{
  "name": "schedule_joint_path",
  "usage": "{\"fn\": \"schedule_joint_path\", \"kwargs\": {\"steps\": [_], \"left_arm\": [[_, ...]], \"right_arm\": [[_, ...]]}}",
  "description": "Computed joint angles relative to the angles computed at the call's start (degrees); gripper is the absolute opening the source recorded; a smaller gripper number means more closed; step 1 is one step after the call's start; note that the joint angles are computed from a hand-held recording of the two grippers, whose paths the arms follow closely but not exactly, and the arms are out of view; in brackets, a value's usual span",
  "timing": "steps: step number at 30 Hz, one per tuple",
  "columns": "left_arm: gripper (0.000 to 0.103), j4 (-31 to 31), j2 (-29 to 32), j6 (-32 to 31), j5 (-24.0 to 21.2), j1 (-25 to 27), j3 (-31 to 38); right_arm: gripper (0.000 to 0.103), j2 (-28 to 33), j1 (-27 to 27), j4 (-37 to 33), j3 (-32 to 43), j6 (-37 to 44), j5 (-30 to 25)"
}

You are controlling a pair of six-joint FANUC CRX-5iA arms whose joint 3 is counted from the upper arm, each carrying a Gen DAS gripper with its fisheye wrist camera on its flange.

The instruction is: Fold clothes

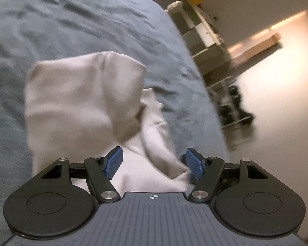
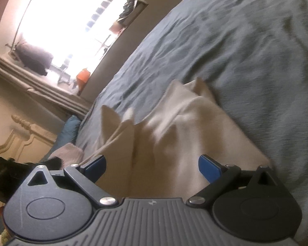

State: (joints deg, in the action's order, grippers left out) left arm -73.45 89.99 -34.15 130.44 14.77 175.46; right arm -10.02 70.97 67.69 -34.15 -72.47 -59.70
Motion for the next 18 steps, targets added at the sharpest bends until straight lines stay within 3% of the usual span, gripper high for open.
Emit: {"fn": "schedule_joint_path", "kwargs": {"steps": [5,18], "left_arm": [[0.068,-6.94,-0.69,-4.60,4.41,-1.89,1.80],[0.068,-18.18,-1.50,-9.19,11.57,-3.06,1.65]], "right_arm": [[0.099,0.66,-2.42,1.45,1.01,1.31,4.15],[0.099,2.06,-8.08,6.33,2.49,1.04,13.17]]}}
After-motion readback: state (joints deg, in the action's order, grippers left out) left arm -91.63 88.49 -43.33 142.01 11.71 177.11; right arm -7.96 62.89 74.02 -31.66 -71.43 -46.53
